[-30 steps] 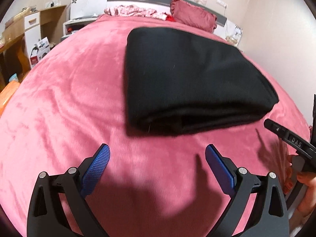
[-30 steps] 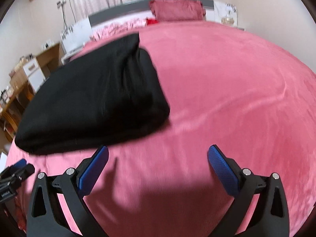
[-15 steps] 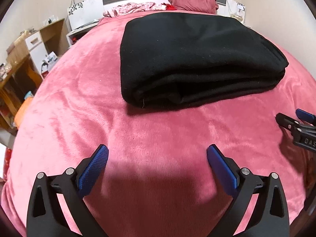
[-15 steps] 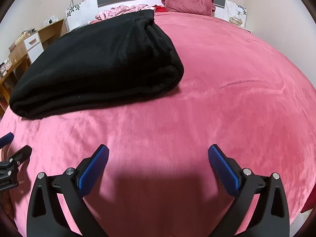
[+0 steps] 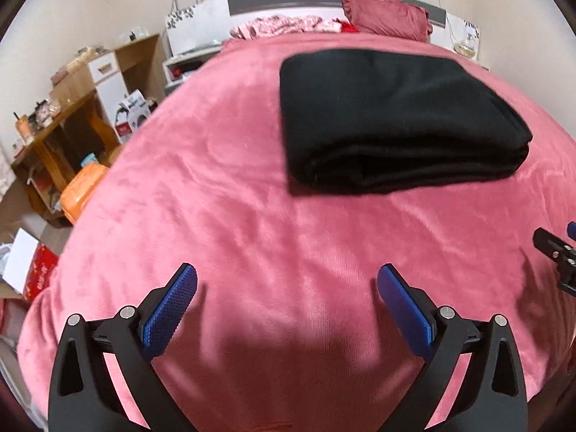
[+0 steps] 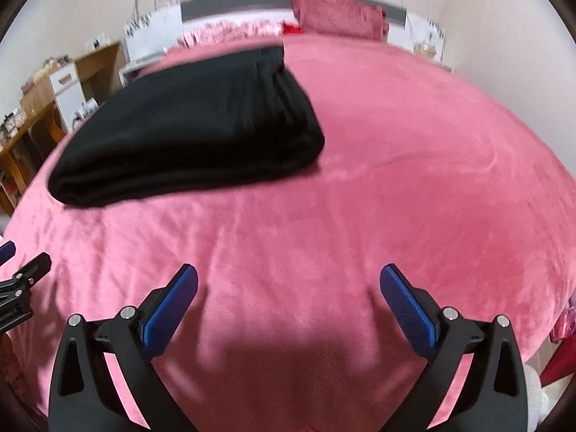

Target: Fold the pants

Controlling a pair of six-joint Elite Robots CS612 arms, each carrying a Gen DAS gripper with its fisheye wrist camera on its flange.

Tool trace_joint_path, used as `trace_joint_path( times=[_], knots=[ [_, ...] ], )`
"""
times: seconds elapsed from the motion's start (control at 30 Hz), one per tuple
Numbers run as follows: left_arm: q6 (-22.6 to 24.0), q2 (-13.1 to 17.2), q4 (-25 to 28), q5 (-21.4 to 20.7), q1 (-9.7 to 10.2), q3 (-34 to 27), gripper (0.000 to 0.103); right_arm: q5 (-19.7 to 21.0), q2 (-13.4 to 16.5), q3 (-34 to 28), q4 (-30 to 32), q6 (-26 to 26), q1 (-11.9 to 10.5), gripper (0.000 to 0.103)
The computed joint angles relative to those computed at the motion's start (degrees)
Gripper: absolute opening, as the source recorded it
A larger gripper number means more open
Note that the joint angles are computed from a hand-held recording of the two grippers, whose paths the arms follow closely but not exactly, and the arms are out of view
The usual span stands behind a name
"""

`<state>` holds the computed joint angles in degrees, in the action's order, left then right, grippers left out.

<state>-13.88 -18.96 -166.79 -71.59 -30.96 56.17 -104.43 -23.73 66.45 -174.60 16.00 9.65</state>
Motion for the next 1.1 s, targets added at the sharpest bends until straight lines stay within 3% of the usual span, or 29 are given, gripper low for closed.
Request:
trace_joint_path(
  times=[0.17, 0.33, 0.4, 0.47, 0.83, 1.1],
  knots=[
    [2.1, -1.8, -5.3, 0.8, -0.61, 3.6, 0.099, -2.5, -0.8, 1.9, -8.7, -4.2, 1.3, 0.101],
    [4.8, -3.4, -11.5, 1.5, -1.16, 7.0, 0.099, -5.0, -1.1, 2.1, -13.1, -6.0, 2.4, 0.101],
    [4.3, -3.9, -13.0, 2.0, -1.28, 7.7, 0.099, -5.0, -1.6, 2.1, -12.9, -4.3, 2.5, 0.101],
    [3.5, -4.2, -13.7, 2.1, -1.23, 8.1, 0.099, -2.5, -2.3, 2.6, -11.4, -0.9, 2.4, 0.101],
    [2.5, -4.4, -12.6, 2.4, -1.21, 8.3, 0.099, -2.2, -2.2, 2.8, -10.2, -2.0, 3.1, 0.101],
    [-1.3, -4.7, -11.0, 1.7, -0.65, 8.2, 0.099, -2.2, -2.1, 2.7, -9.2, -1.2, 3.0, 0.101]
  ],
)
